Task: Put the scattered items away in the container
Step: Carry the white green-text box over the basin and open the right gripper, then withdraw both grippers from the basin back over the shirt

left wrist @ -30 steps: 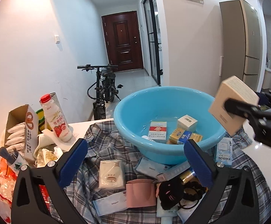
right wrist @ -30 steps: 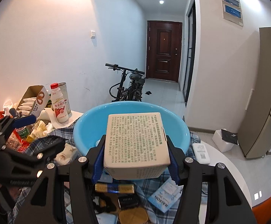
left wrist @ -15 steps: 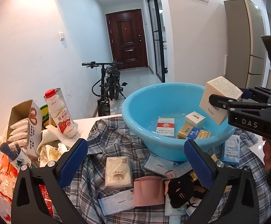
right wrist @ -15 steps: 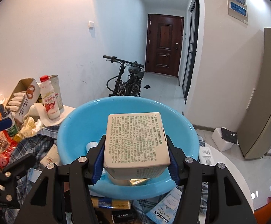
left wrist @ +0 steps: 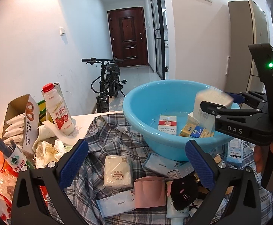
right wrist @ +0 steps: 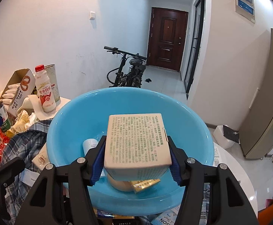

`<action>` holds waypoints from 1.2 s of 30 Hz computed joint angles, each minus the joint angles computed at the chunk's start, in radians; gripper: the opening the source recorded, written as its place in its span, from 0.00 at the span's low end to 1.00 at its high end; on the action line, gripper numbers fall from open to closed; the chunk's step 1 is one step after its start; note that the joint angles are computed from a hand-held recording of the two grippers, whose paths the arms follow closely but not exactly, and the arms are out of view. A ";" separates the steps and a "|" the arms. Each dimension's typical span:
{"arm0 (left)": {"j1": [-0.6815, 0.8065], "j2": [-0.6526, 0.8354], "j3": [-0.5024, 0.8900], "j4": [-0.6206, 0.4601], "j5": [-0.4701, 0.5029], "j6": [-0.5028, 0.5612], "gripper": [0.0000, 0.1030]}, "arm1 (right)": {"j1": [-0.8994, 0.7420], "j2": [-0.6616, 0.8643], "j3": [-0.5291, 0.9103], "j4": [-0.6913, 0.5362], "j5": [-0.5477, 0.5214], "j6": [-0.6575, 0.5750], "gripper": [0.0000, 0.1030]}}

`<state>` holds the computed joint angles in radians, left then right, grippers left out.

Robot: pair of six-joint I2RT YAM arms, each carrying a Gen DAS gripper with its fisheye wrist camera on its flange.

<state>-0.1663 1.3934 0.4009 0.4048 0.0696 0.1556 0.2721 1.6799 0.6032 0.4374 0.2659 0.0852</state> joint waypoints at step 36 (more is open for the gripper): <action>0.184 -0.434 -0.310 -0.126 0.071 -0.025 1.00 | 0.641 -0.531 -0.399 -0.199 0.524 0.426 0.89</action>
